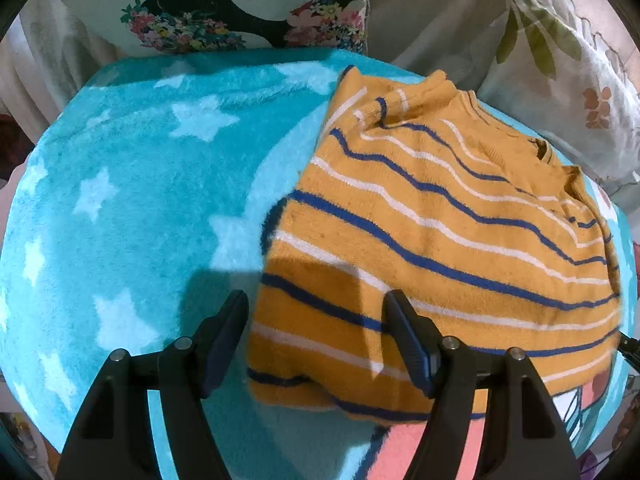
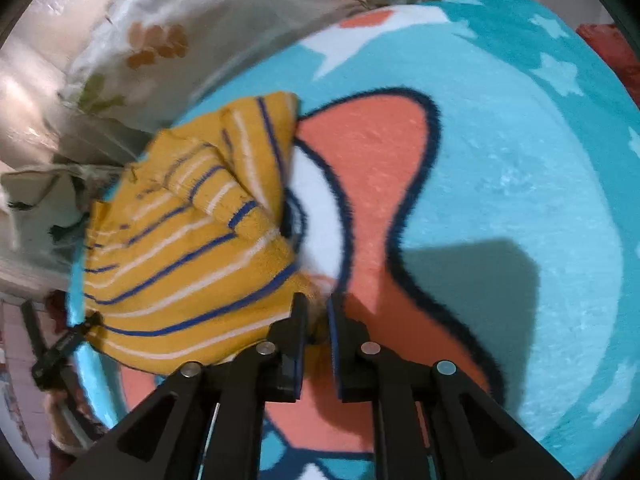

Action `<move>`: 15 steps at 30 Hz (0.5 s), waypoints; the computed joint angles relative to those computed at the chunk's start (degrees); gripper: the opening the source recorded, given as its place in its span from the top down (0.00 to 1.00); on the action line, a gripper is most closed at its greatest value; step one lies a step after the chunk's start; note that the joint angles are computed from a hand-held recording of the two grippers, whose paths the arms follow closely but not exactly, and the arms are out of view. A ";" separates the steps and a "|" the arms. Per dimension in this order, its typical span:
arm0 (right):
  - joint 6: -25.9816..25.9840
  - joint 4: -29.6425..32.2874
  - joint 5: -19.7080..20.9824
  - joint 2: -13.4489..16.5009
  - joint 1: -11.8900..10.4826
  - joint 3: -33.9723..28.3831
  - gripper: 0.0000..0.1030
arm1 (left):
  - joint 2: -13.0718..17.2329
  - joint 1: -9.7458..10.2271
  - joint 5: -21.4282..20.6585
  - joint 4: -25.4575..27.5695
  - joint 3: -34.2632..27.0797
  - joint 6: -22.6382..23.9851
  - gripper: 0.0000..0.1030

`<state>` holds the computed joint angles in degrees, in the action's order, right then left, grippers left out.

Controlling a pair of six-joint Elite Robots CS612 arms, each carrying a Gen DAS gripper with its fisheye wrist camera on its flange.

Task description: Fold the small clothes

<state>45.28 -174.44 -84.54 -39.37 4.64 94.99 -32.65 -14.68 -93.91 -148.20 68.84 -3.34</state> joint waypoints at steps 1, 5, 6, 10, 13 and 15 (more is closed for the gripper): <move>-0.44 1.73 -2.14 -0.53 0.27 0.00 0.82 | 0.03 0.11 -0.43 0.32 -0.14 -0.29 0.32; -0.08 -8.63 -4.41 -1.86 0.84 1.87 0.80 | 0.65 0.28 -1.62 1.08 -1.05 -1.24 0.31; -1.42 -9.32 -4.82 -1.73 1.25 1.02 0.80 | 0.81 0.30 -1.71 1.13 -1.21 -1.34 0.31; -9.27 -7.21 1.86 1.77 2.16 -7.51 0.80 | 1.31 0.51 -2.60 1.37 -1.79 -1.89 0.28; -14.74 -0.54 3.89 5.94 3.02 -16.21 0.80 | 1.50 0.75 -3.08 1.57 -2.04 -1.33 0.27; -15.12 3.33 4.18 8.28 2.79 -20.63 0.80 | 1.70 0.89 -3.42 1.85 -2.39 -1.01 0.26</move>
